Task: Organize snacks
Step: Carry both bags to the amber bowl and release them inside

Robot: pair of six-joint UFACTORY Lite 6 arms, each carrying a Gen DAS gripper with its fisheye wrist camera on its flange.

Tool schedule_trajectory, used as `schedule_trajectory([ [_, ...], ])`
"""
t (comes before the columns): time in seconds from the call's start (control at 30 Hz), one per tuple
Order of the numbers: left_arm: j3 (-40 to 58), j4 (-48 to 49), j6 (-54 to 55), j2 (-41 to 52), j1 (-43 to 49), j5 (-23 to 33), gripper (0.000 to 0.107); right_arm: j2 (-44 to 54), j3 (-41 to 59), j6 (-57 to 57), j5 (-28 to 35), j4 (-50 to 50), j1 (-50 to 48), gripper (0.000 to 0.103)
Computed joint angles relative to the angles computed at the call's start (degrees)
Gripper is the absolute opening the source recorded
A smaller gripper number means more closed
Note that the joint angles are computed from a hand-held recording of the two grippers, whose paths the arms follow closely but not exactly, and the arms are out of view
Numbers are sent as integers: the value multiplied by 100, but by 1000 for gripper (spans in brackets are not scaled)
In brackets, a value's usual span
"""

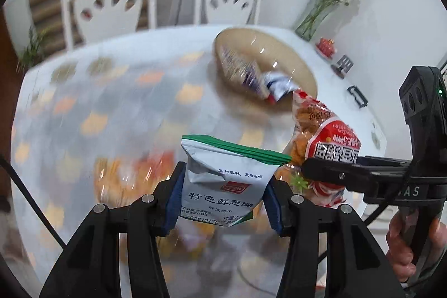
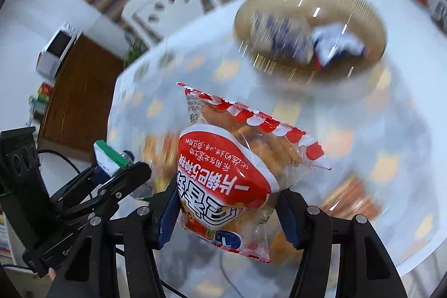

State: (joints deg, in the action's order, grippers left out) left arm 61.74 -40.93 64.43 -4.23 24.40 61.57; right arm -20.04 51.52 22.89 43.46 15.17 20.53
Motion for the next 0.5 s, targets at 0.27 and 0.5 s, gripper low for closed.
schedule_trajectory([
  [0.27, 2159, 393, -2066, 1701, -2271, -1165, 48, 1566, 1965, -1842, 397, 167, -2183, 60],
  [0.5, 3491, 927, -3188, 3036, -3181, -1470, 48, 3819, 4058, -2373, 636, -31, -2862, 61],
])
